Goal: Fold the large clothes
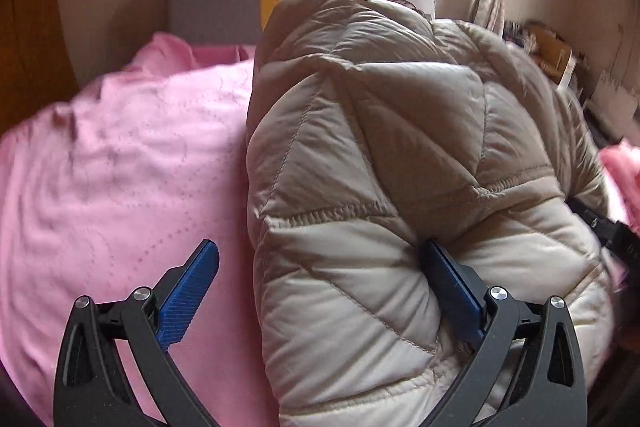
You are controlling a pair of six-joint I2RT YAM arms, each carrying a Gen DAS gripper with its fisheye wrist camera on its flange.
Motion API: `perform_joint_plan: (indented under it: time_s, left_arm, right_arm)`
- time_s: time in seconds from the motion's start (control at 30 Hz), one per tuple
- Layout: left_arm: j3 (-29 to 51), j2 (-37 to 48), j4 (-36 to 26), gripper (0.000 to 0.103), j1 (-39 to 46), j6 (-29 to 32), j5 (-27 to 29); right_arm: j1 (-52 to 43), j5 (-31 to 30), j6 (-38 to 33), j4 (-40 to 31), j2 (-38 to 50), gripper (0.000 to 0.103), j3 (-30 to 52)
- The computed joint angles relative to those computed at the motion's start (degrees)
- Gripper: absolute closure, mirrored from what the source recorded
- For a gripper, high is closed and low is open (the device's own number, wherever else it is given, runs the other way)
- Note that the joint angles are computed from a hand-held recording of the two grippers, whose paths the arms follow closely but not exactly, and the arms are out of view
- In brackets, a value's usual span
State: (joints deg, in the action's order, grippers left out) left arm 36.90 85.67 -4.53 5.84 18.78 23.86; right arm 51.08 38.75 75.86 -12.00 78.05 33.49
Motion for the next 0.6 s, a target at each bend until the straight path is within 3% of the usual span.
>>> perform_joint_plan:
  time_s: [0.17,0.27,0.37,0.47,0.6]
  left_arm:
    - [6.65,4.74,-12.61,0.003,10.40,-0.79,13.61]
    - [12.99,11.63,-25.36,0.003,13.14,5.76,20.81]
    - [16.07,15.90,-32.85,0.003,13.63,11.35,23.94]
    - [16.28,16.74,-34.67,0.003,12.19,13.87,23.60]
    - [15.56,16.43,-34.04,0.003,10.52,14.68,22.93]
  right_arm:
    - [-2.71,-10.00,-4.04,6.55,-12.03,0.002,-7.52]
    - [-7.61,-21.14,-8.13,13.40,-13.87,0.002,-11.70]
    - [-13.71,-31.55,-8.89,21.39,-13.82,0.002,-16.10]
    - [-18.36,-39.00,-11.43,25.83,-12.41,0.002,-17.67]
    - [-19.40,-39.94,-16.85,25.94,-9.31,0.002,-15.13]
